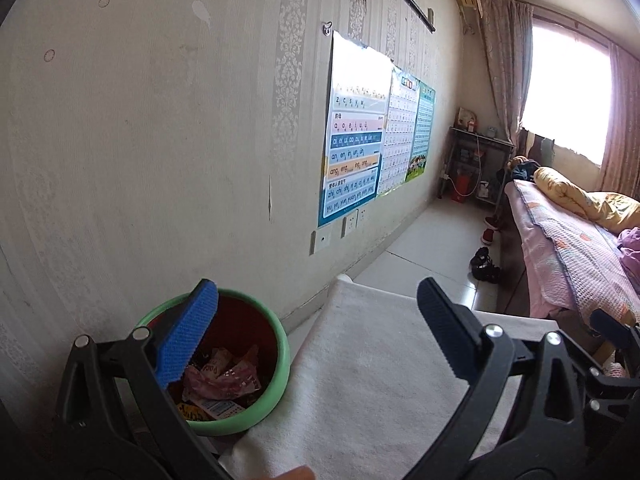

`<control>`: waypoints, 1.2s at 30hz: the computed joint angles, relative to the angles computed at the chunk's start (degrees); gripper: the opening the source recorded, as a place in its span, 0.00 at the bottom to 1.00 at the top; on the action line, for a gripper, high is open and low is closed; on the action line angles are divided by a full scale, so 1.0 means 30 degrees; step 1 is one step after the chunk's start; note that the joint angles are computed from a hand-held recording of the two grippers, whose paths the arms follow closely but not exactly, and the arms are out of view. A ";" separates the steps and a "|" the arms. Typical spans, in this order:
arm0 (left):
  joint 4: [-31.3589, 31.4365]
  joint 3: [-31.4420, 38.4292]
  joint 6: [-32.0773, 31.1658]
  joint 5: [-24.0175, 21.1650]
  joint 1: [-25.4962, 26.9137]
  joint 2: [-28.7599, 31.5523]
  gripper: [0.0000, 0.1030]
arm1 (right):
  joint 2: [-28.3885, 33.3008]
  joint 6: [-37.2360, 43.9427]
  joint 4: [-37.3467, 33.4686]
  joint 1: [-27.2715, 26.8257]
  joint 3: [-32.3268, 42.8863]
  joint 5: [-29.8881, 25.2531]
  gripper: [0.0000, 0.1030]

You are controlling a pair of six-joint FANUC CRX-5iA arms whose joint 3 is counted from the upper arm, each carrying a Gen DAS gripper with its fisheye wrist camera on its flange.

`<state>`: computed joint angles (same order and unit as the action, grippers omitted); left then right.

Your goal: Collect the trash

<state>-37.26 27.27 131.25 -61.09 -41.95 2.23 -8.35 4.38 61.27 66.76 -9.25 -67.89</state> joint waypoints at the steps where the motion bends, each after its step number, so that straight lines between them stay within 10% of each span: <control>1: 0.0225 -0.0055 -0.0157 0.0048 0.0036 -0.0026 0.95 | -0.0021 -0.0048 0.0003 0.0013 0.0004 -0.0149 0.94; 36: 0.0772 -0.0353 -0.0729 -0.0131 0.0147 -0.0197 0.95 | 0.0219 0.0107 -0.1395 0.0053 0.0431 -0.0782 0.94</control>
<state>-34.94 26.21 129.07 -61.49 -41.51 1.64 -7.70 4.70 57.09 66.92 -7.96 -70.24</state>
